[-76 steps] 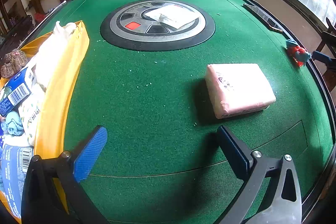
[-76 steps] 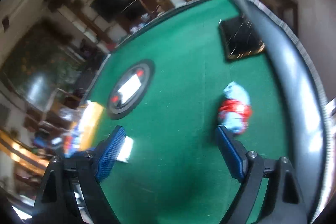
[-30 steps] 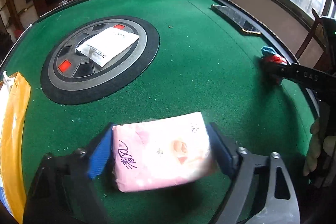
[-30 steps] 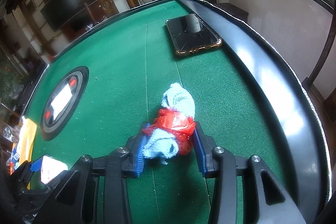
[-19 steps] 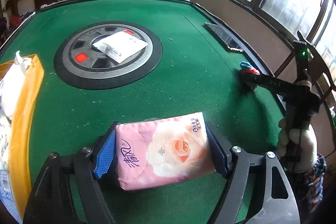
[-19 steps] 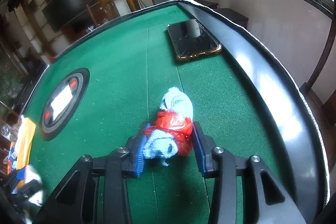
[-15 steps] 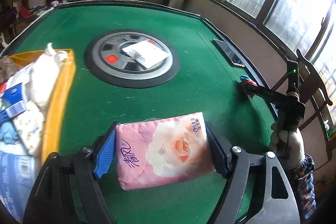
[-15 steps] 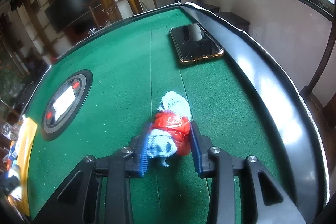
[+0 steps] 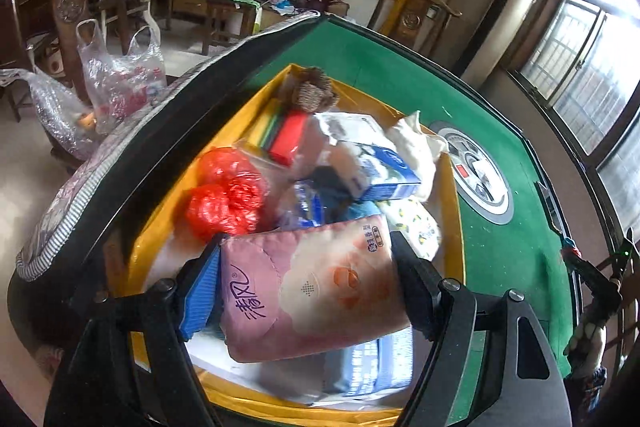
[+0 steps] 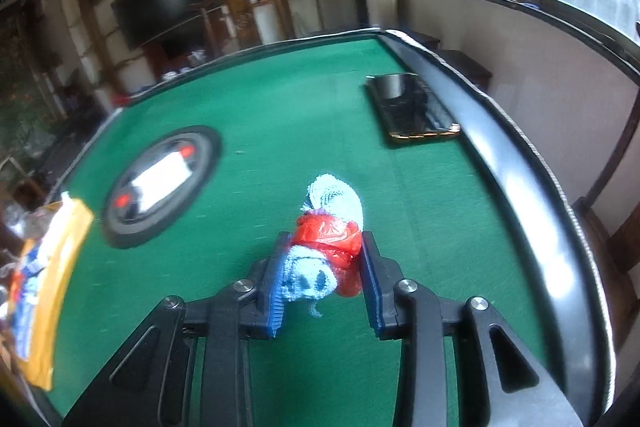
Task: Organize soft objects
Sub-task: 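Carry the pink pack and red bag bundle toward the box with both tools, then lower the pink pack into the box and open the left tool while the right carries the bundle over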
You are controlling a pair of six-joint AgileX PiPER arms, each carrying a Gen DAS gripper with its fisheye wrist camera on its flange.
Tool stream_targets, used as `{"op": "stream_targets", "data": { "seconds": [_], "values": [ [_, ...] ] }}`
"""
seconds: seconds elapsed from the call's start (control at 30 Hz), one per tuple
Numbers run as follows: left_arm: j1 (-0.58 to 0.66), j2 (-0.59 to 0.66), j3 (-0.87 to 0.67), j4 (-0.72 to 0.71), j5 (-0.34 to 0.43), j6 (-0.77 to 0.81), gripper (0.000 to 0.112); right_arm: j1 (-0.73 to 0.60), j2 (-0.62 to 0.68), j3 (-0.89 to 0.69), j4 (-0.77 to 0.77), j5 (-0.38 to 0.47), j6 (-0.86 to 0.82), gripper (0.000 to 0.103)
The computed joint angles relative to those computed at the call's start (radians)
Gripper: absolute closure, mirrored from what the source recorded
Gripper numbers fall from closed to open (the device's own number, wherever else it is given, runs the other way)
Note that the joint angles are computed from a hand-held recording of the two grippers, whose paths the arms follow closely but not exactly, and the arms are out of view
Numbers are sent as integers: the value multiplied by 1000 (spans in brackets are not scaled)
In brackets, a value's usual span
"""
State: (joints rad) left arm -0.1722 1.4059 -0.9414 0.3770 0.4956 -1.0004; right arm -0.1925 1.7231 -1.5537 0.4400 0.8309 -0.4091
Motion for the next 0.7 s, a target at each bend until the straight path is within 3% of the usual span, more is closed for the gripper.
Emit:
{"op": "stream_targets", "data": {
  "seconds": [0.1,0.23,0.37,0.53,0.7],
  "values": [
    [55,12,34,-78,-54,64,34,77,-47,11,-2,30,-3,74],
    [64,57,10,-85,-69,59,34,206,-67,-3,9,77,12,74],
    [92,74,-17,-227,-56,194,33,369,-63,-15,22,98,25,73],
    [150,24,36,-463,-115,402,33,562,-61,4,36,102,38,73],
    [177,-46,97,-456,-158,375,33,742,0,-49,-2,121,84,73]
  ]
}}
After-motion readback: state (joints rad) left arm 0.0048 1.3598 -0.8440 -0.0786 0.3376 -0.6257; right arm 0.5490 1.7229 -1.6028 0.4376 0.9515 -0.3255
